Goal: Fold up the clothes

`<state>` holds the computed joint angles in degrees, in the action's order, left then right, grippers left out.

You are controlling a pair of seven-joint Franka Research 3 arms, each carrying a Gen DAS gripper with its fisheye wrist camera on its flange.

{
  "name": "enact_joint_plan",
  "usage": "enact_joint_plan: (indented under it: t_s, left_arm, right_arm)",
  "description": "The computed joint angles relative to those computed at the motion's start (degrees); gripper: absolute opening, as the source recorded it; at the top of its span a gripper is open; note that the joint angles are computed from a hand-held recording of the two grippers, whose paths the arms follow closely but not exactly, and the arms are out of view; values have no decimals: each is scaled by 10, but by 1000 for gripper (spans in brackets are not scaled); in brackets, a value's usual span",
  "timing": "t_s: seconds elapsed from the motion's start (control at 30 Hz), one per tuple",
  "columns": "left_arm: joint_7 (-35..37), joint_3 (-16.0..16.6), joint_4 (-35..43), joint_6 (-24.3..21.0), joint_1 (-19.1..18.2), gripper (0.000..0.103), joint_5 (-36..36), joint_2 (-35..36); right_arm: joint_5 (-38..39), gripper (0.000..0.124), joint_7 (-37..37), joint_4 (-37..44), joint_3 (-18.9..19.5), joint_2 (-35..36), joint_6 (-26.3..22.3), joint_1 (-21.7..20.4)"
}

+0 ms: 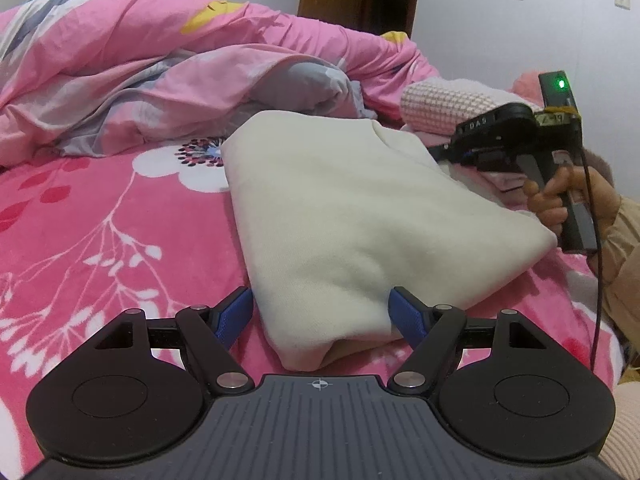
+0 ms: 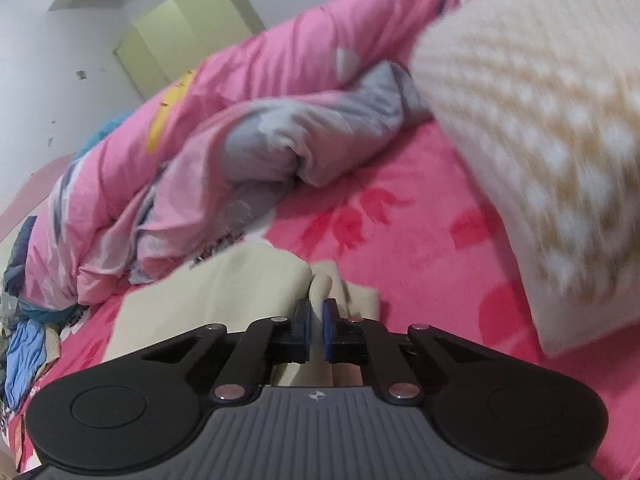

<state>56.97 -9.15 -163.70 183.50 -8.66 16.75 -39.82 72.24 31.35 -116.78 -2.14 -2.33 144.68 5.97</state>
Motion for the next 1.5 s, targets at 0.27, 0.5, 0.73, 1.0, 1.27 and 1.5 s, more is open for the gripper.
enact_joint_plan:
  t_s: [0.27, 0.5, 0.73, 1.0, 1.27, 1.5]
  left_arm:
    - [-4, -1, 4, -3, -1, 75, -2, 3]
    - [-9, -13, 5, -5, 10, 75, 4, 2]
    - [-14, -23, 4, 2, 20, 75, 9, 4]
    - [13, 24, 4, 2, -23, 76, 12, 14]
    - [33, 87, -12, 42, -76, 76, -14, 27]
    - [34, 88, -14, 51, -77, 76, -16, 29]
  right_arm:
    - [-7, 5, -22, 24, 9, 29, 25, 3]
    - [-10, 14, 19, -2, 14, 7, 67, -6]
    - [42, 14, -157, -55, 7, -102, 38, 49]
    - [-222, 9, 31, -34, 31, -34, 57, 61]
    - [-376, 11, 161, 23, 50, 18, 128, 82]
    - [-571, 12, 328, 50, 52, 35, 133, 92]
